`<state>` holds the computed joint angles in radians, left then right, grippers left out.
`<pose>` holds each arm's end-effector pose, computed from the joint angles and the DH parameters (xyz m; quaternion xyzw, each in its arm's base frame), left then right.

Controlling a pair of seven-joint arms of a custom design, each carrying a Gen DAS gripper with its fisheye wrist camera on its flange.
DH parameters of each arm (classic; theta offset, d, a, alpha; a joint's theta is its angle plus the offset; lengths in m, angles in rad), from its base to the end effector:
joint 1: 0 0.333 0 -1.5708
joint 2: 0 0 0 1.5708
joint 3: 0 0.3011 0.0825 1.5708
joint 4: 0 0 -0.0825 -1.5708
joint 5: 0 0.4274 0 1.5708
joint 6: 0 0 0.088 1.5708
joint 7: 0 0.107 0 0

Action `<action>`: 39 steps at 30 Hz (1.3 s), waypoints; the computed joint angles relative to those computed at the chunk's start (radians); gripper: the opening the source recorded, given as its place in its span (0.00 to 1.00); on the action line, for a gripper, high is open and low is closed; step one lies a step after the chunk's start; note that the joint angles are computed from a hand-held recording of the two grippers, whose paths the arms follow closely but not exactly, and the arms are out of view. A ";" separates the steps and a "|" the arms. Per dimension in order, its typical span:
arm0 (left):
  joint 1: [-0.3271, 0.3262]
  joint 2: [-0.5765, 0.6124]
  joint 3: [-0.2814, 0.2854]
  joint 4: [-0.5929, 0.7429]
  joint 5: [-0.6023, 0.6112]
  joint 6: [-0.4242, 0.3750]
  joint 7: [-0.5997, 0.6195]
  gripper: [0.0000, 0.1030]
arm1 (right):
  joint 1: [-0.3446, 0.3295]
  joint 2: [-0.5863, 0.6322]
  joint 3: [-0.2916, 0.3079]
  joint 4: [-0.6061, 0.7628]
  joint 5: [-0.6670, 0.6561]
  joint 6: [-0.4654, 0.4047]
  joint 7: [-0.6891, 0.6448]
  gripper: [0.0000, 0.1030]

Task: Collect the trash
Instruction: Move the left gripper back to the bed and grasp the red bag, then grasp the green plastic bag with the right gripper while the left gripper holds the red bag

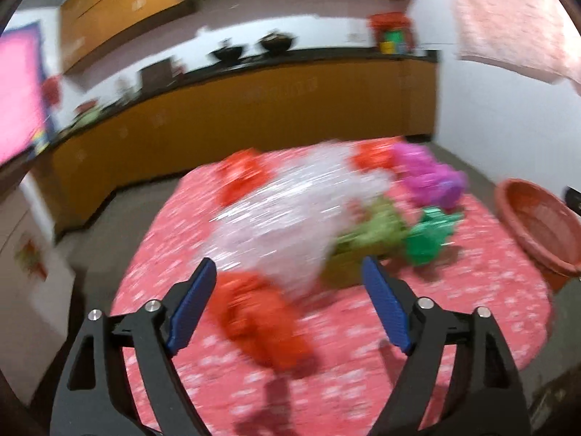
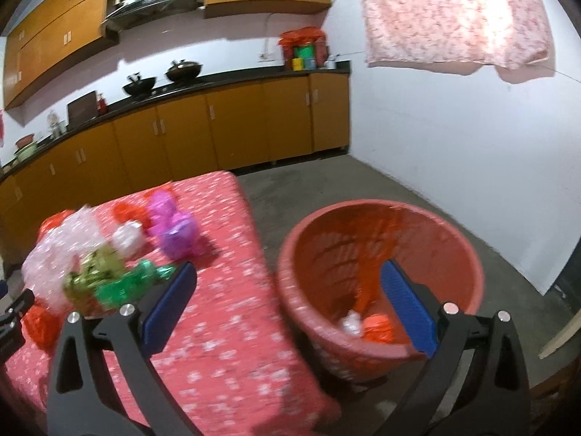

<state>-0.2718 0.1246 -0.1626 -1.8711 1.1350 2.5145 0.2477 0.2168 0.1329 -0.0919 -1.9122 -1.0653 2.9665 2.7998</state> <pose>0.6060 -0.2857 0.4680 -0.6594 0.5914 -0.2572 0.3864 0.6490 0.1437 0.4725 -0.5779 0.6536 -0.3456 0.3455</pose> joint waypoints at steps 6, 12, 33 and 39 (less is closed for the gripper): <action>0.025 0.046 0.020 0.022 -0.086 0.010 -0.003 0.80 | 0.023 -0.017 0.021 -0.005 -0.033 -0.037 -0.015 0.96; 0.031 0.104 0.049 0.054 -0.209 0.029 0.060 0.79 | 0.015 -0.023 0.036 -0.007 -0.007 -0.053 -0.044 0.96; 0.126 -0.038 0.069 -0.138 -0.108 0.178 -0.015 0.56 | 0.102 0.149 0.026 0.153 0.317 -0.040 -0.329 0.85; 0.155 -0.049 0.063 -0.151 -0.093 0.191 -0.043 0.56 | 0.119 0.256 0.049 0.284 0.525 -0.083 -0.477 0.69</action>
<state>-0.1168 0.0755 -0.0999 -2.0216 1.0421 2.7055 0.2047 0.3357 0.3892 -0.0432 -1.6284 -0.5399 2.8834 2.3229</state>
